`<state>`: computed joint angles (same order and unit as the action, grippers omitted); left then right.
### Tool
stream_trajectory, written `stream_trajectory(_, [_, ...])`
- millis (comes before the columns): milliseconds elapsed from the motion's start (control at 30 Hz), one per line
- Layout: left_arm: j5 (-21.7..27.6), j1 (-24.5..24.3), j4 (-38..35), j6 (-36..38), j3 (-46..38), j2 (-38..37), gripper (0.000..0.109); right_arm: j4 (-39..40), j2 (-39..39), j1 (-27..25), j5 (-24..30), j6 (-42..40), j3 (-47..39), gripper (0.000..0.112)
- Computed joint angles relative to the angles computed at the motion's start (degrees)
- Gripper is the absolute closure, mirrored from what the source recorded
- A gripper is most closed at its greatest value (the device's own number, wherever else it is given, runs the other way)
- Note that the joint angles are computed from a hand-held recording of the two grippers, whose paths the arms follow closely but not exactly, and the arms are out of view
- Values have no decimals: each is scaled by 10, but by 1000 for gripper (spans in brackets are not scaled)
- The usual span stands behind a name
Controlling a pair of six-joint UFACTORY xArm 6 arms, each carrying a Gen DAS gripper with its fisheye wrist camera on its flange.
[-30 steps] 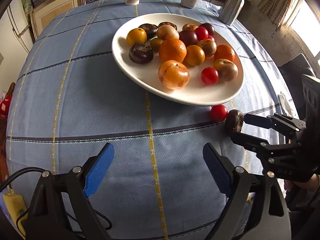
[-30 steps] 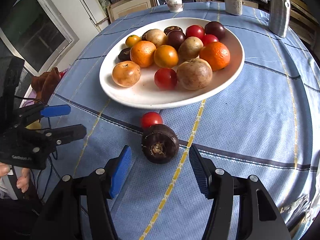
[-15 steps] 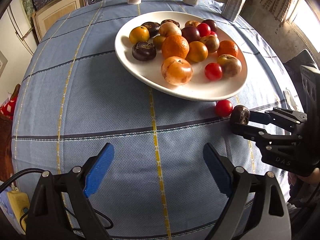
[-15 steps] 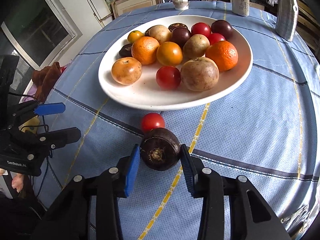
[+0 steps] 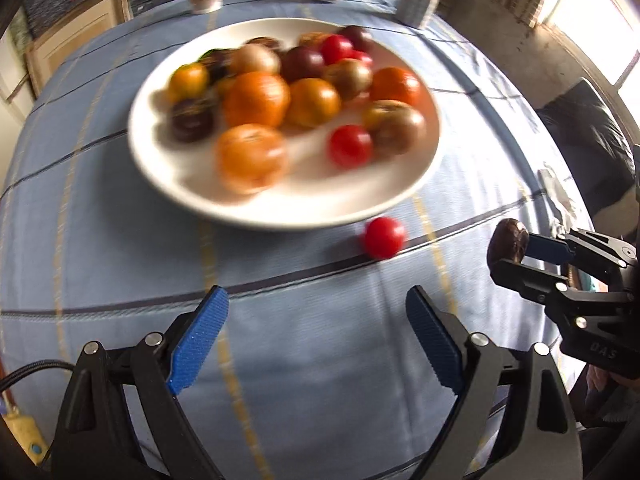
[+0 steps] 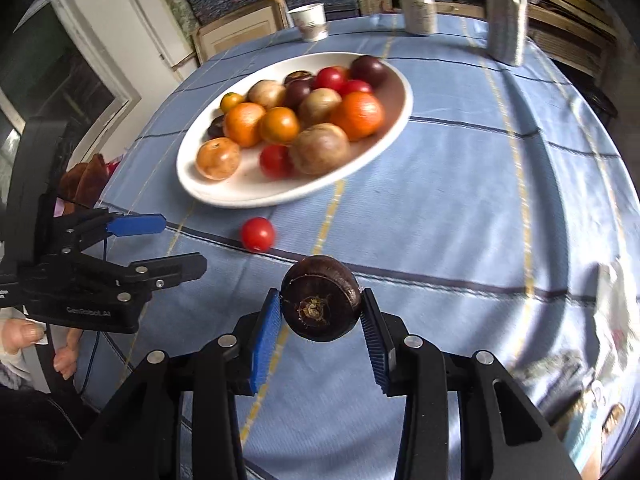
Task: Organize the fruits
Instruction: 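Grasp the dark mangosteen with the right tool while the left tool grasps the small red tomato, then carry the mangosteen and tomato onto the white plate and release both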
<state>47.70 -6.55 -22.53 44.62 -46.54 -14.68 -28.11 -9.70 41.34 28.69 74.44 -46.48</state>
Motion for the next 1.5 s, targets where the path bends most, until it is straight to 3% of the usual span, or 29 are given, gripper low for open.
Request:
stream_trajectory(200, [-21,-39,-19,17,9,10,20,-23,-56,6,23,74,52,72])
stream_trajectory(267, [-13,-43,-29,15,-1,26,27,-28,-66,7,25,89,62,72])
stream_trajectory(367, [-21,-44,-46,16,-8,41,38,-28,-72,7,25,97,70,72])
stream_trajectory(400, [-17,-44,-56,22,-12,44,54,-27,-73,6,24,98,72,72])
stream_trajectory(433, [-10,-45,-59,24,-18,48,63,-27,-73,6,24,99,72,72])
stream_trajectory(600, [-1,-51,-64,34,-19,49,82,-31,-66,3,23,97,62,71])
stream_trajectory(1133, [-1,-17,-70,51,-22,-2,83,-30,-9,-22,1,2,-23,72])
stream_trajectory(1200, [6,-3,-75,43,-46,3,83,-30,8,-31,-6,-24,-51,72])
stream_trajectory(1500, [-50,3,-58,-13,-137,79,83,23,99,-73,-32,-165,-170,72])
